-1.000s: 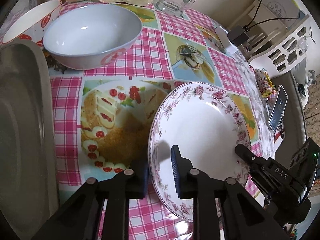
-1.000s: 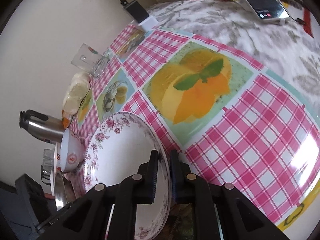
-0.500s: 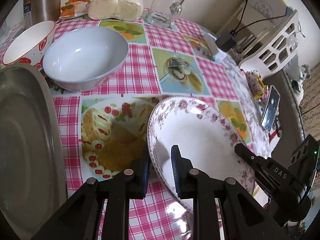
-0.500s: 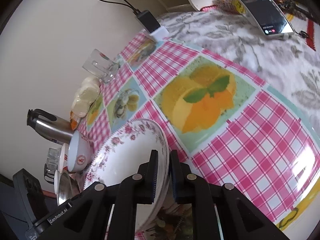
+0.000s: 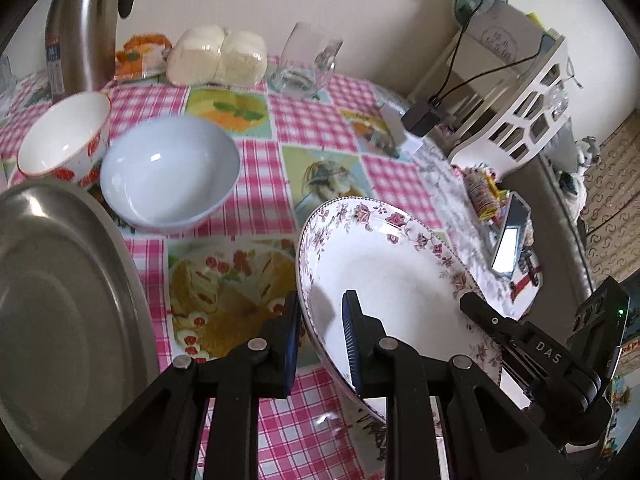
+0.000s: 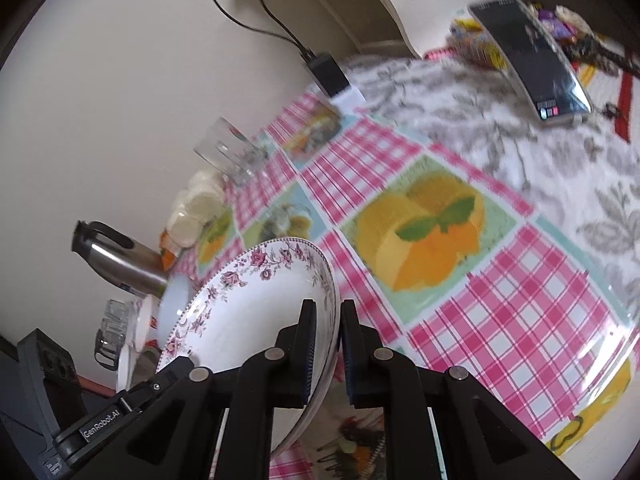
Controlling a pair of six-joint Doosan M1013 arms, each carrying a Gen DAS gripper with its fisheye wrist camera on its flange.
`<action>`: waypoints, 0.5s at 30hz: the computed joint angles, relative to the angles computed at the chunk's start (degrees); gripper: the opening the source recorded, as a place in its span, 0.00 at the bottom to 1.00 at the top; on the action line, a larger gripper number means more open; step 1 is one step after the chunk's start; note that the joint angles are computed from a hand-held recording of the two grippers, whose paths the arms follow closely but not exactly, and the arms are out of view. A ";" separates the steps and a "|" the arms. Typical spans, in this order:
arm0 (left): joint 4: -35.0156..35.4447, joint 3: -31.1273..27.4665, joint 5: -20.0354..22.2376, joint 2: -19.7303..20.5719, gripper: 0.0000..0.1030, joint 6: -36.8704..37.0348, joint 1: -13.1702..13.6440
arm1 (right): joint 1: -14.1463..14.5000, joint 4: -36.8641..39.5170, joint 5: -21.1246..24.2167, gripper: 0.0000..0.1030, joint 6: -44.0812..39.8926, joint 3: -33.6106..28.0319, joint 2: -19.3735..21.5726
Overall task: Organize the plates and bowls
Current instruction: 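Carry the floral plate over the steel basin with both tools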
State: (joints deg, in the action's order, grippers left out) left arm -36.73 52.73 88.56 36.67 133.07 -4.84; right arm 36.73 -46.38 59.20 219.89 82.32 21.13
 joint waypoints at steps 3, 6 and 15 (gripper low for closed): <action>-1.89 -1.57 1.02 0.34 0.21 -0.51 0.61 | 0.70 -2.50 1.86 0.13 0.09 -1.49 0.17; -3.59 -2.87 1.25 0.50 0.21 -0.72 1.28 | 1.51 -4.85 4.25 0.13 -0.94 -3.76 0.83; -9.11 -7.14 2.23 1.44 0.21 -0.51 3.76 | 3.65 -11.94 8.76 0.13 -3.02 -9.88 2.88</action>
State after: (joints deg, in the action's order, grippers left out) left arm -45.84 45.59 90.79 38.11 132.55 -1.08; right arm 40.38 -58.32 67.96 216.87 72.44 24.01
